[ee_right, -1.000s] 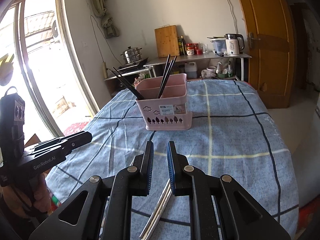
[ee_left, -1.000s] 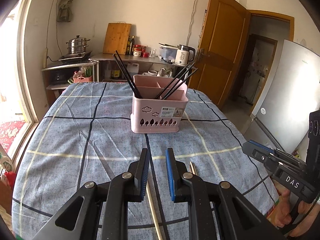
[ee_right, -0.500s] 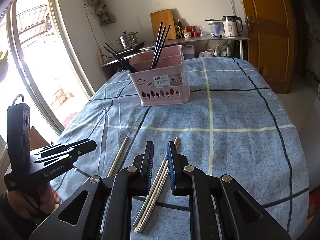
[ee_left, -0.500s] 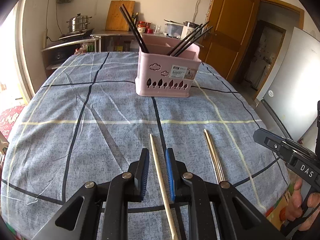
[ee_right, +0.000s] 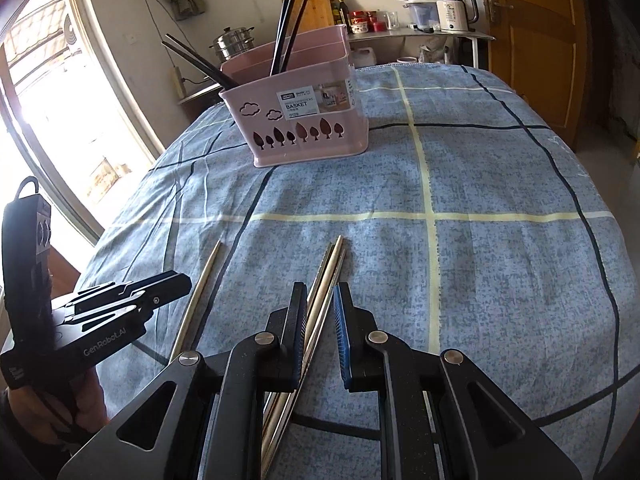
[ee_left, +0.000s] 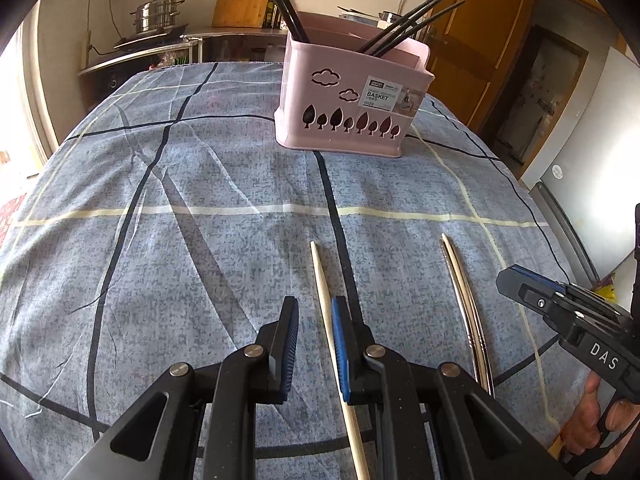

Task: Organize utensils
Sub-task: 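Lower the right tool onto a metal chopstick while the left tool approaches a wooden one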

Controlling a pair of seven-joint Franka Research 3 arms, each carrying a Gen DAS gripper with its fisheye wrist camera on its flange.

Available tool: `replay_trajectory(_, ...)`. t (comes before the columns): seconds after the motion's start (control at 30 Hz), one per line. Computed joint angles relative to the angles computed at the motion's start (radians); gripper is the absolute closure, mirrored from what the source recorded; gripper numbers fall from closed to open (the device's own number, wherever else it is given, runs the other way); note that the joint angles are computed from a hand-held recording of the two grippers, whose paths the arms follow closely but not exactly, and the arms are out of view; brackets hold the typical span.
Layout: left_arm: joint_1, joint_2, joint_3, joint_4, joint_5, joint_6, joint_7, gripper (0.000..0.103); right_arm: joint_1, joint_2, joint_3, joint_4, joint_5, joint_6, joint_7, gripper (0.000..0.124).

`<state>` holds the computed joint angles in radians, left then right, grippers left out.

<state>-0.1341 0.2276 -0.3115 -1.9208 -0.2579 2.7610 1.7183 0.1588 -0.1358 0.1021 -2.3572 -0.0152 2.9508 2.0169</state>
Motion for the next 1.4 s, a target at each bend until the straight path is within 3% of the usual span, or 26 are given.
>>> replay_trajectory(0.27,-0.017,0.053,0.012,0.059,0.072,-0.025,-0.056,0.087,0.012,0.079,-0.024,0.089,-0.001,-0.036,-0.020,0.110)
replay_trajectory(0.57,-0.028,0.078,0.015,0.077,0.168,0.005,-0.098,0.087,0.041,0.182,-0.072,0.215,-0.071,-0.142,0.005,0.110)
replay_trajectory(0.77,-0.022,0.084,0.008,0.077,0.186,0.019,-0.107,0.087,0.067,0.192,-0.094,0.234,-0.165,-0.172,0.052,0.110)
replay_trajectory(1.0,-0.020,0.082,0.006,0.069,0.200,0.027,-0.113,0.087,0.063,0.191,-0.091,0.244,-0.149,-0.204,0.041,0.110)
replay_trajectory(1.17,-0.040,0.077,0.026,0.065,0.261,0.026,-0.133,0.087,0.079,0.226,-0.084,0.305,-0.163,-0.261,-0.004,0.110)
replay_trajectory(1.4,-0.040,0.073,0.034,0.064,0.300,0.018,-0.146,0.087,0.085,0.233,-0.087,0.317,-0.124,-0.276,-0.078,0.111)
